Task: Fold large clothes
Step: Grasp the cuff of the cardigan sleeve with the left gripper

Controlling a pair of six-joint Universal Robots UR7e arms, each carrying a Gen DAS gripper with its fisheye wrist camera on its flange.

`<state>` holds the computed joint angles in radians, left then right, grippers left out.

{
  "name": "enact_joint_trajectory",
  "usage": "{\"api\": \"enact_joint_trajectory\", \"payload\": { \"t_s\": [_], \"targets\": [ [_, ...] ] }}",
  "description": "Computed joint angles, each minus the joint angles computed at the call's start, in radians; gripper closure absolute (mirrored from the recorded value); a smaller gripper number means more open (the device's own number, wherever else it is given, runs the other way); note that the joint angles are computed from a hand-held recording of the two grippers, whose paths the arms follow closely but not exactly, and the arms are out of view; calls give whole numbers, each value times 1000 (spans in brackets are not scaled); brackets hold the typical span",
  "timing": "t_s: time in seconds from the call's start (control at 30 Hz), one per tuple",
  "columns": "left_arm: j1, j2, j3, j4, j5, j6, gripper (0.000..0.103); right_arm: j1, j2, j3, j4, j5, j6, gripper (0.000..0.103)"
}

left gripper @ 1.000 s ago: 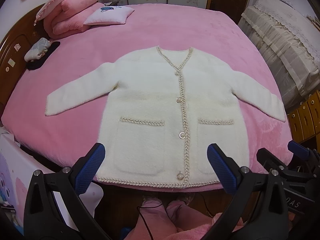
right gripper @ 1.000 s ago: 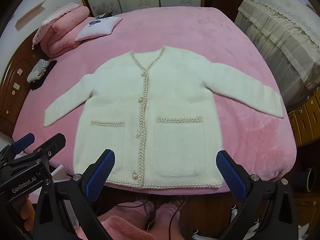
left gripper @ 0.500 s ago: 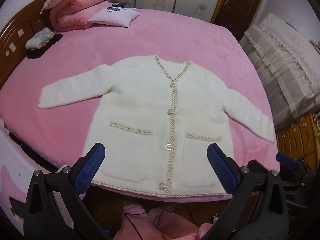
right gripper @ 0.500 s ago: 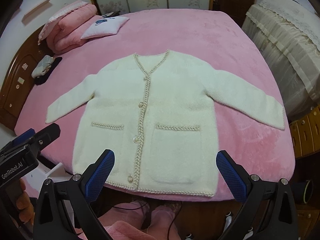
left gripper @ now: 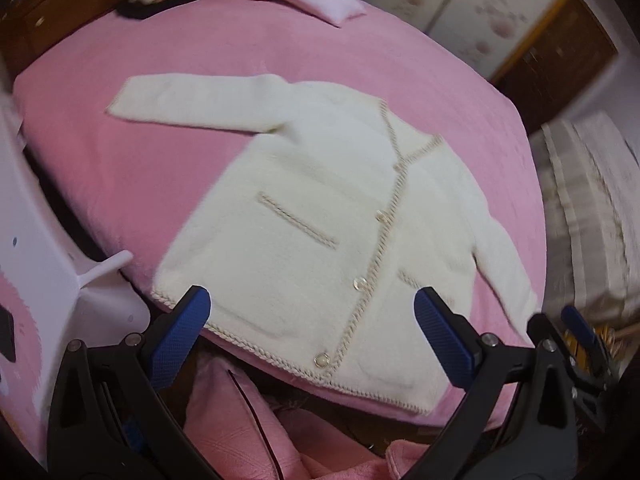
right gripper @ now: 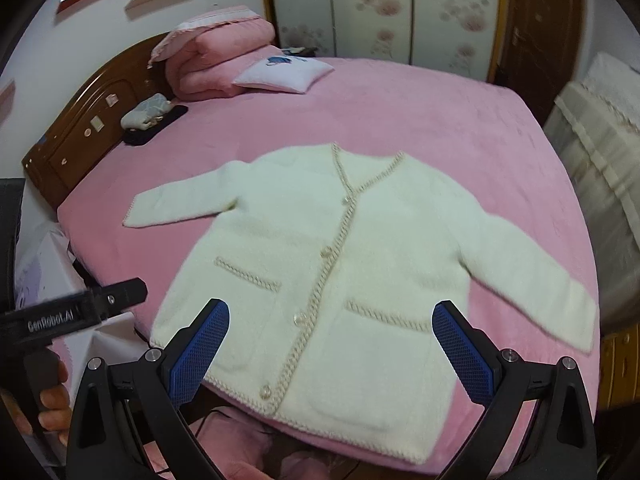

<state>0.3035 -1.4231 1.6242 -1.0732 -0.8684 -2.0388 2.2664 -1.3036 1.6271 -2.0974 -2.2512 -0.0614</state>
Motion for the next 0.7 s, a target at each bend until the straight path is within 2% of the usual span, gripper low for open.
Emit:
{"api": "enact_joint_trajectory", "payload": {
  "t_s": [0.07,0.17,0.27,0.33,0.43,0.47,0.53,0.6,0.7],
  "targets": [
    [11,-48,16,49,9,-76,2,18,38,-5,-62,8,-41,0],
    [49,-127,39,96,2,-122,2,43,91,-10,-127,20,-83,0],
    [113,-218,50,130,2,-119,2,73,155,-27,-156,16,-80,0],
    [162,-270,47,163,16,-119,2,91,232,-83,-117,26,-49,0],
    [263,-345,29,227,62,-116,2,120,361,-189,-39,5,27,0],
    [305,-369,24,238,79,-104,2,120,386,-210,-24,6,39,0],
    [410,-417,14,243,120,-74,5,126,480,-300,60,15,115,0],
    [508,-465,28,185,162,-26,8,127,549,-360,113,18,168,0],
    [692,-529,71,5,202,92,12,138,675,-482,192,17,250,0]
  ]
}}
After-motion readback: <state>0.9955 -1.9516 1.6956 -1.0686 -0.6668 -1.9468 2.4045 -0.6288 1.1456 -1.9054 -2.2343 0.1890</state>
